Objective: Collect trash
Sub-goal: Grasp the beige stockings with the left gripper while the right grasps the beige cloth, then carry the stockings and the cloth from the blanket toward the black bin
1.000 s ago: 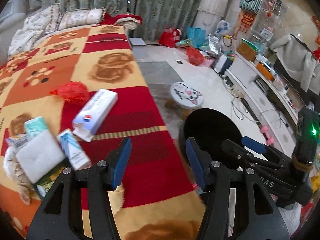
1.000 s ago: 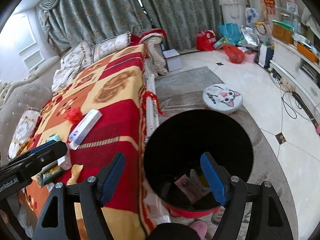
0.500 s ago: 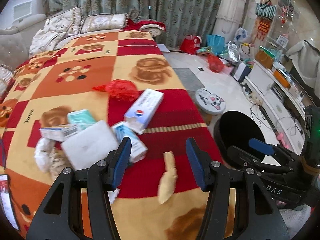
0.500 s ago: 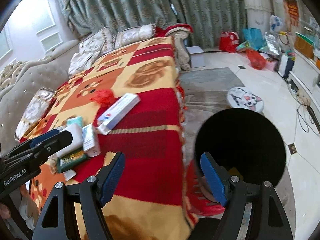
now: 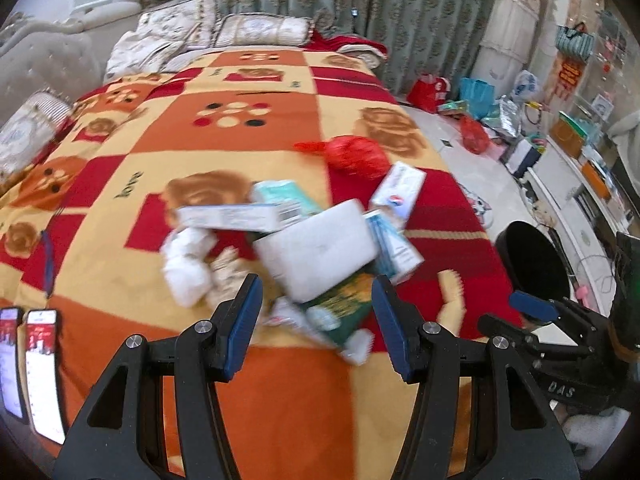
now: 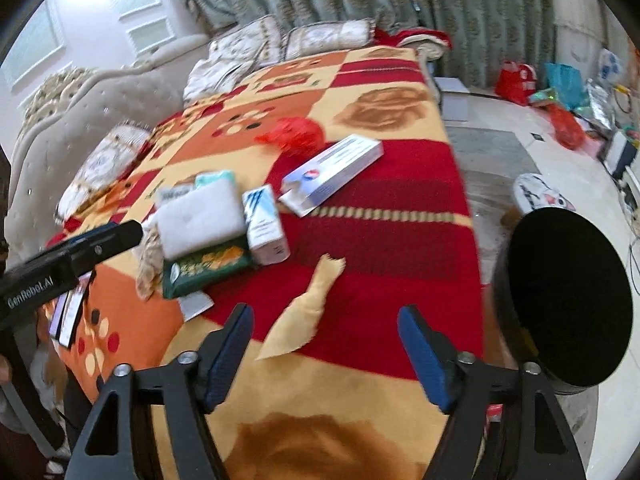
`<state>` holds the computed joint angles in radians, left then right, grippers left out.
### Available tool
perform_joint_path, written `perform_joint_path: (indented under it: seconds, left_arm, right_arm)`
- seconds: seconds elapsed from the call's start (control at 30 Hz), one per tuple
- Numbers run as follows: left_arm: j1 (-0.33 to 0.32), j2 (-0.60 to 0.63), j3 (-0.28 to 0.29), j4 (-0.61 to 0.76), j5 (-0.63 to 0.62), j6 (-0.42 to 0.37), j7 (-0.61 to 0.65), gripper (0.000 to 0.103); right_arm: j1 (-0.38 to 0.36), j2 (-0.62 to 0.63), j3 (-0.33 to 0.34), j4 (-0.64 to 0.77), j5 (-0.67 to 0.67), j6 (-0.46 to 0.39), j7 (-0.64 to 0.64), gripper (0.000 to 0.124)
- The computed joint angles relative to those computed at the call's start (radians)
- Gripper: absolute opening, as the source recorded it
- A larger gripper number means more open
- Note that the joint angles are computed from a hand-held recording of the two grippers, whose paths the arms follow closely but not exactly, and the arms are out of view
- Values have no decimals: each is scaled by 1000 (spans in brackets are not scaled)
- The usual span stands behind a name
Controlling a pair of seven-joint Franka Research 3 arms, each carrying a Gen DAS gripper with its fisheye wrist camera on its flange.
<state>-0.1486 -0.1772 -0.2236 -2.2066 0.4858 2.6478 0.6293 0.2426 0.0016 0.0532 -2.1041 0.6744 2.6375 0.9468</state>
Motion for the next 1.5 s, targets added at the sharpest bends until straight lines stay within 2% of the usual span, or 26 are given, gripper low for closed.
perform_joint_path:
  seconds: [0.17, 0.33, 0.47, 0.67, 0.8, 0.83, 0.9, 0.97, 1.07, 1.27, 1.5]
  left_arm:
    - [16, -60, 26, -83, -37, 3, 18, 55]
    - [30, -70, 49, -129, -106, 21, 41, 55]
    - [41, -46, 60, -141, -157, 59, 48, 55]
    - [57, 17, 46, -106, -139, 89, 32, 55]
    - [56, 62, 58, -82, -168, 111, 39, 54]
    - [57, 67, 59, -79, -169, 116, 40, 53]
    - [59, 77, 57, -72, -155, 118, 36, 37]
    - [56, 82, 59, -67, -161, 111, 47, 31]
    - [56, 77, 58, -73, -158, 111, 46, 25]
    - [35, 24, 67, -106, -245, 118, 113, 23]
    - [25, -43, 51, -121, -233, 121, 122, 23]
  right_arm:
    - [8, 40, 10, 21, -14, -7, 17, 60]
    - [9, 65, 18, 36, -21, -16, 13, 52]
    - [10, 75, 23, 40, -23, -12, 6, 51]
    - [8, 95, 28, 57, -23, -13, 6, 51]
    - [6, 105, 31, 63, -16, -11, -2, 51]
    - [7, 107, 31, 63, -22, -8, 0, 51]
    - [9, 112, 32, 65, -35, -3, 2, 49]
    - [8, 112, 36, 63, -25, 6, -13, 39]
    - [7, 117, 37, 69, -21, -1, -28, 31]
    - [7, 94, 44, 54, 18, 7, -84, 23]
    - [10, 66, 37, 53, 75, -10, -132, 23]
